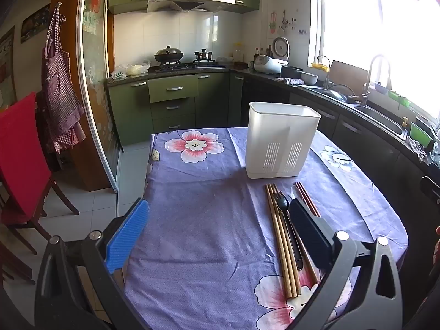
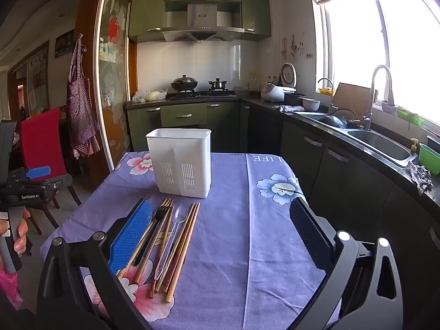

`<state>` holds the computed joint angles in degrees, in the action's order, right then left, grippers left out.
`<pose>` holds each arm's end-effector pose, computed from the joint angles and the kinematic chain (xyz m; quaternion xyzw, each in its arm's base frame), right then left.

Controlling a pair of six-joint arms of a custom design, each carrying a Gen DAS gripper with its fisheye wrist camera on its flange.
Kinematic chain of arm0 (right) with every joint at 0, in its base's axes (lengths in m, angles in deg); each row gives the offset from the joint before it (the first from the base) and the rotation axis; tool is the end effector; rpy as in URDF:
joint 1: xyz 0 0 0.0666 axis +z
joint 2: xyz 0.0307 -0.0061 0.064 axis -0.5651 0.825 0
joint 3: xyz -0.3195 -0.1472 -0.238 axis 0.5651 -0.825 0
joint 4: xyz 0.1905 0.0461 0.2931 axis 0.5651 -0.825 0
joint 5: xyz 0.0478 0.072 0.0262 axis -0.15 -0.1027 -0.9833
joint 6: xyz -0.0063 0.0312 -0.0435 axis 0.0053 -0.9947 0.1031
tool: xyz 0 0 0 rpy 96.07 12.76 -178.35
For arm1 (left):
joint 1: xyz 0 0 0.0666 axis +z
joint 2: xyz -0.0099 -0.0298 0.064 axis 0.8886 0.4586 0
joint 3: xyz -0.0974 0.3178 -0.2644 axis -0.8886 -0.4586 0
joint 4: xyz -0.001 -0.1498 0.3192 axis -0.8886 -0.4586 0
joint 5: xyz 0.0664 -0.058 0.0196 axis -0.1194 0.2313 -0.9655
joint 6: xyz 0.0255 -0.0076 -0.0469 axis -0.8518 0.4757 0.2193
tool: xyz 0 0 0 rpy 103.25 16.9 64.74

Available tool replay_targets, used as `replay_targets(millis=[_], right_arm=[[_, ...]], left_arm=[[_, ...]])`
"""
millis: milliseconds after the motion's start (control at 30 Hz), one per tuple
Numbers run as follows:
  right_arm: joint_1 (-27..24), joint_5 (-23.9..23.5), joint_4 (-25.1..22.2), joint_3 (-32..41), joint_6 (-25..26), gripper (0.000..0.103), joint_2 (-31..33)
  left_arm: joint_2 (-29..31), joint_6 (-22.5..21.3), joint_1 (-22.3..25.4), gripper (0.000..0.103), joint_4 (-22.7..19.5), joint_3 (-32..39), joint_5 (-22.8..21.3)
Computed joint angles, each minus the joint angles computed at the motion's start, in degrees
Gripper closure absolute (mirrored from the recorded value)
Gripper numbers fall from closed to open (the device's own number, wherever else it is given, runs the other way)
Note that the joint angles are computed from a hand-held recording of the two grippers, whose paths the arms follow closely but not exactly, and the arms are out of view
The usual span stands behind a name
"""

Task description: Organize utensils

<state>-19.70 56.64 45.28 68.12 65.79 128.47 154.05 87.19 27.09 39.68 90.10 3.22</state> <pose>0.4795 0.1246 0.4885 -0.0828 0.8419 0.0721 0.5284 0.5192 -0.3510 0.4656 -0.0102 0.8810 -0.0017 0.4729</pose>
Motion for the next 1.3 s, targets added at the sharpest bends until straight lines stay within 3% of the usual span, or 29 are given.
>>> replay_targets(millis=[1300], right_arm=[[0.2,0.0,0.5,-0.2,0.0,0.004,1.7]], left_arm=[[0.0,0.5,0.3,0.006,-0.3,-0.7,0.7]])
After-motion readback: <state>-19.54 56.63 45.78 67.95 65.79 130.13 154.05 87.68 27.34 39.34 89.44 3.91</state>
